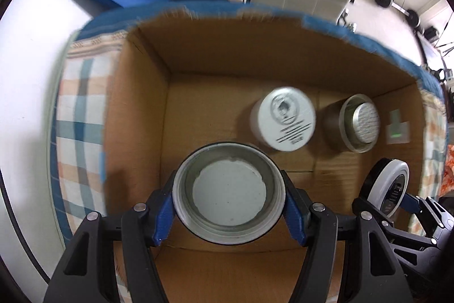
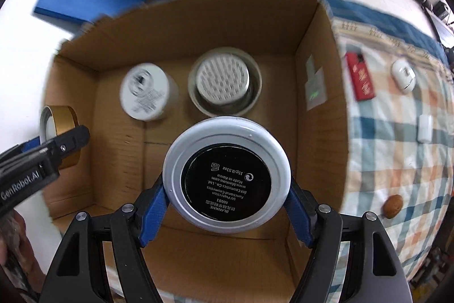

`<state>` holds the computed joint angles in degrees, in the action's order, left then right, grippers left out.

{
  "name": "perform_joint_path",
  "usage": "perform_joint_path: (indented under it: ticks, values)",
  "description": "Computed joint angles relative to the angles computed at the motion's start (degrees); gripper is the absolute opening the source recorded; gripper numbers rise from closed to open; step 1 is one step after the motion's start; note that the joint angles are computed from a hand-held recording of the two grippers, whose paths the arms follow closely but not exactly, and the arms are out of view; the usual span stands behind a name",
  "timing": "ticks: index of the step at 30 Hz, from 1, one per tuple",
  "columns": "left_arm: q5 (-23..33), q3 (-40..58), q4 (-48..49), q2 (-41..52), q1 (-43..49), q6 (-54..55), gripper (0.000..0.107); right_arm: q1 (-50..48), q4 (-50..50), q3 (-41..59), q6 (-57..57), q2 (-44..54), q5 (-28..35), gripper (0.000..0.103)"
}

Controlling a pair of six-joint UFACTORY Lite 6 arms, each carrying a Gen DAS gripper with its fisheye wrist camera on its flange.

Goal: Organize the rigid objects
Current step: 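Lower the container and lid into the box and open both tools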

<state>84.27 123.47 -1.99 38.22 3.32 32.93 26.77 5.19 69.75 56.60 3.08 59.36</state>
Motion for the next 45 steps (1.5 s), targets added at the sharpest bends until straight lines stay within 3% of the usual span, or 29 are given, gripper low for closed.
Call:
perform_joint_path:
  ticks: [6, 14, 20, 26, 29, 38, 45]
  values:
    - [-3.9, -6.7, 1.8, 0.1, -1.7, -0.8, 0.063, -0.1, 0.7, 1.0, -2.5, 3.9, -1.0, 0.077]
    - [-6.6, -8.0, 4.0, 2.7, -2.5, -2.9, 0.063, -2.3, 6.8, 0.0, -8.7, 10.1, -4.8, 0.077]
    - [-6.7, -6.1, 4.1, 5.6, -2.3, -3.5, 0.063, -3.9, 7.1, 1.7, -8.9, 15.2, -5.7, 0.077]
    - [-8.0, -10.4, 4.6, 3.1, -3.5, -4.4, 0.063, -4.3, 6.1, 1.1, -6.1, 15.8, -5.9, 0.077]
    - [-5.5, -3.6, 4.1, 8.0, -3.5, -4.4, 0.063, -4.6, 5.7, 0.4, -5.6, 15.4, -5.4, 0.078]
    - [0.7, 1.3, 4.2, 10.8, -1.5, -3.5, 0.064, -5.3, 7.4, -0.5, -5.9, 13.5, -4.5, 0.082]
    - [6.2, 4.2, 0.7, 7.9, 0.4, -2.4, 0.085, -3.5, 5.6, 1.3, -2.8, 8.7, 0.1, 0.089]
